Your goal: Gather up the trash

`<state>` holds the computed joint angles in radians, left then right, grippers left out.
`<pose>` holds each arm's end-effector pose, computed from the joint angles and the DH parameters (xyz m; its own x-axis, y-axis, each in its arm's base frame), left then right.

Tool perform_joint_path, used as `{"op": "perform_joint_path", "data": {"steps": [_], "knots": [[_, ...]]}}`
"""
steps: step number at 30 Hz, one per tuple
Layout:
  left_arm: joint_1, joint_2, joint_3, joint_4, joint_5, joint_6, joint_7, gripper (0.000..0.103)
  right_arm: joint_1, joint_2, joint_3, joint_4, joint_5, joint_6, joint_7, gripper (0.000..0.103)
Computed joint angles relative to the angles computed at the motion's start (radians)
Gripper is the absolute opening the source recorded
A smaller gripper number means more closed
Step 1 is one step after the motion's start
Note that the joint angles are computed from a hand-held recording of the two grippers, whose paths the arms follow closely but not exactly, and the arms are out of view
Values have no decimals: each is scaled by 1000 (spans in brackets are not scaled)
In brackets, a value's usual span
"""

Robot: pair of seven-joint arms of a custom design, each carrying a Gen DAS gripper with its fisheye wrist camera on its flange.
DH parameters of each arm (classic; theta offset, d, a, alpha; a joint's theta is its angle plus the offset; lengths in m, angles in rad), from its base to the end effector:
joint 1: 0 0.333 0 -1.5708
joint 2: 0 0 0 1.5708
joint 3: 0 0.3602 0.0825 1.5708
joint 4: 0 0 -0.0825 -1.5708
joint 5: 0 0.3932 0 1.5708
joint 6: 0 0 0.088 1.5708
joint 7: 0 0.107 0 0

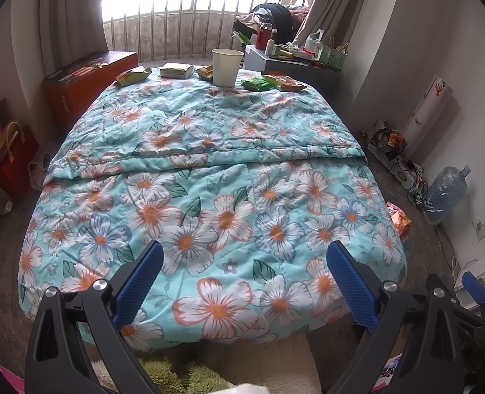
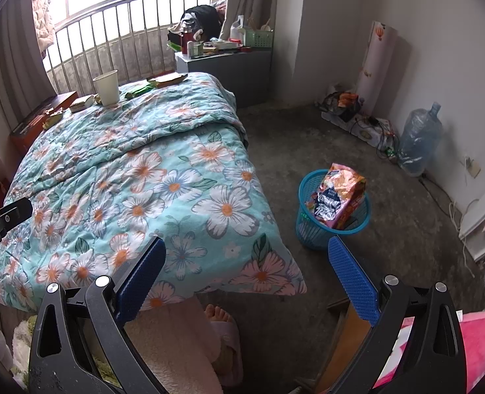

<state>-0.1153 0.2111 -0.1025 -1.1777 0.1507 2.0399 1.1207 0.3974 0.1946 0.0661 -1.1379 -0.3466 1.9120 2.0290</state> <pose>0.6507 -0.1239 0.7895 0.1661 -0.9748 0.1486 -0.7699 -0.2224 -0.5981 0.5901 0.2602 0.8061 0.0014 -0.9987 0.0508 -0.7871 -0.0324 -0.6160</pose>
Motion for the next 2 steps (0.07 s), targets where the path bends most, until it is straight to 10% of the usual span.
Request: {"op": "perform_joint_path", "data": {"steps": [2], "knots": [[1, -1, 0, -3, -1, 0, 1, 97, 0, 2, 0, 3, 1, -2, -1, 95]]}}
